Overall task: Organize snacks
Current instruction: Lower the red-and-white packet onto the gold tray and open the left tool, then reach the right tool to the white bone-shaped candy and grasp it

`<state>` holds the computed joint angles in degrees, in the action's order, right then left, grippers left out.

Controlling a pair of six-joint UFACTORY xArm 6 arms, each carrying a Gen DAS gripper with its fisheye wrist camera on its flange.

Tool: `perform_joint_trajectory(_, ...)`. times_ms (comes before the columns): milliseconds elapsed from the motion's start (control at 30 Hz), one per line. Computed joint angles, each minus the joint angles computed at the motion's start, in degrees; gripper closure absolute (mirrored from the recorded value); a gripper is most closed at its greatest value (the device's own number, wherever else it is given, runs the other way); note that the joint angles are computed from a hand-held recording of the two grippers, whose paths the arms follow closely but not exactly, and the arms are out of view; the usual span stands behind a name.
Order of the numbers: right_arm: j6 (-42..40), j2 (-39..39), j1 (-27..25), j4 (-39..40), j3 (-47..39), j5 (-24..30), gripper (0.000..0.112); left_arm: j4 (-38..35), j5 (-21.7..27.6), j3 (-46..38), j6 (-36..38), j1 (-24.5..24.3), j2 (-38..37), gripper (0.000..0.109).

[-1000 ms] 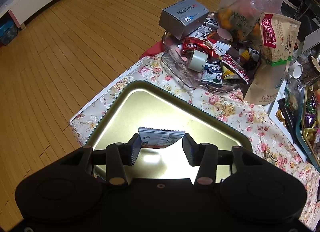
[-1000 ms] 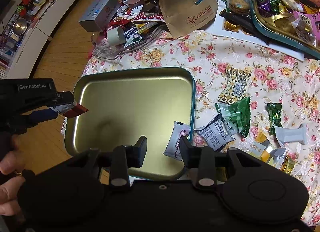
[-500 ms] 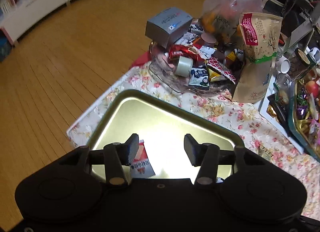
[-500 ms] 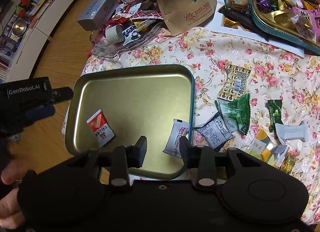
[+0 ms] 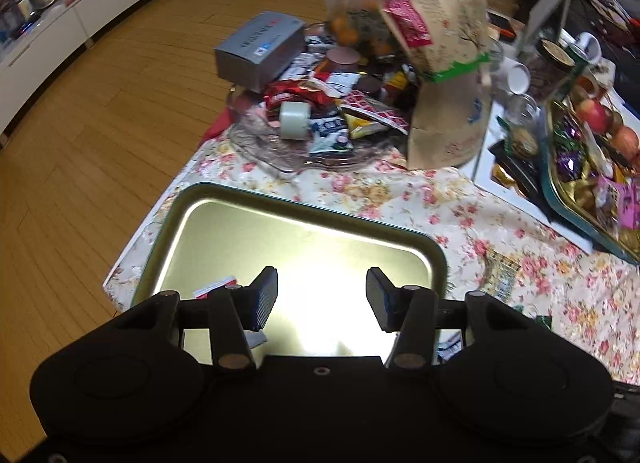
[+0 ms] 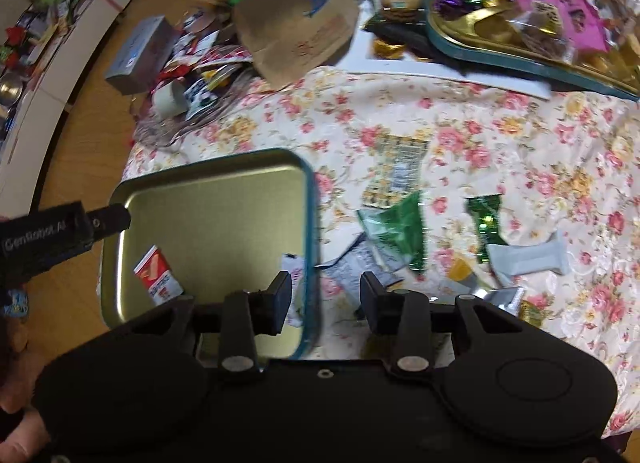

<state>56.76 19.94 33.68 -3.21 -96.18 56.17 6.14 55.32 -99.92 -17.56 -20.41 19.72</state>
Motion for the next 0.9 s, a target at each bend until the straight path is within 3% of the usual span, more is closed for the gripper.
perform_joint_trajectory(233, 4.88, -7.36, -3.47, 1.39, 10.51, -1.35, 0.069, 0.07, 0.3, -1.32, 3.98, -3.62, 1.02, 0.053)
perform_joint_trajectory(400, 7.49, -11.1, -5.31, 1.29, 15.25, -0.75, 0.069, -2.37, 3.24, -3.92, 7.33, -5.86, 3.04, 0.053)
perform_joint_trajectory(700, 7.76, -14.58, -7.22, 2.37, 21.17, 1.12, 0.069, -7.77, 12.09, -10.81, 13.6, -9.16, 7.66, 0.053)
perform_joint_trajectory(900, 11.36, -17.3, -9.52, 4.14, 26.05, 0.44, 0.069, -11.33, 16.41, -15.72, 13.44, -9.65, 10.16, 0.053)
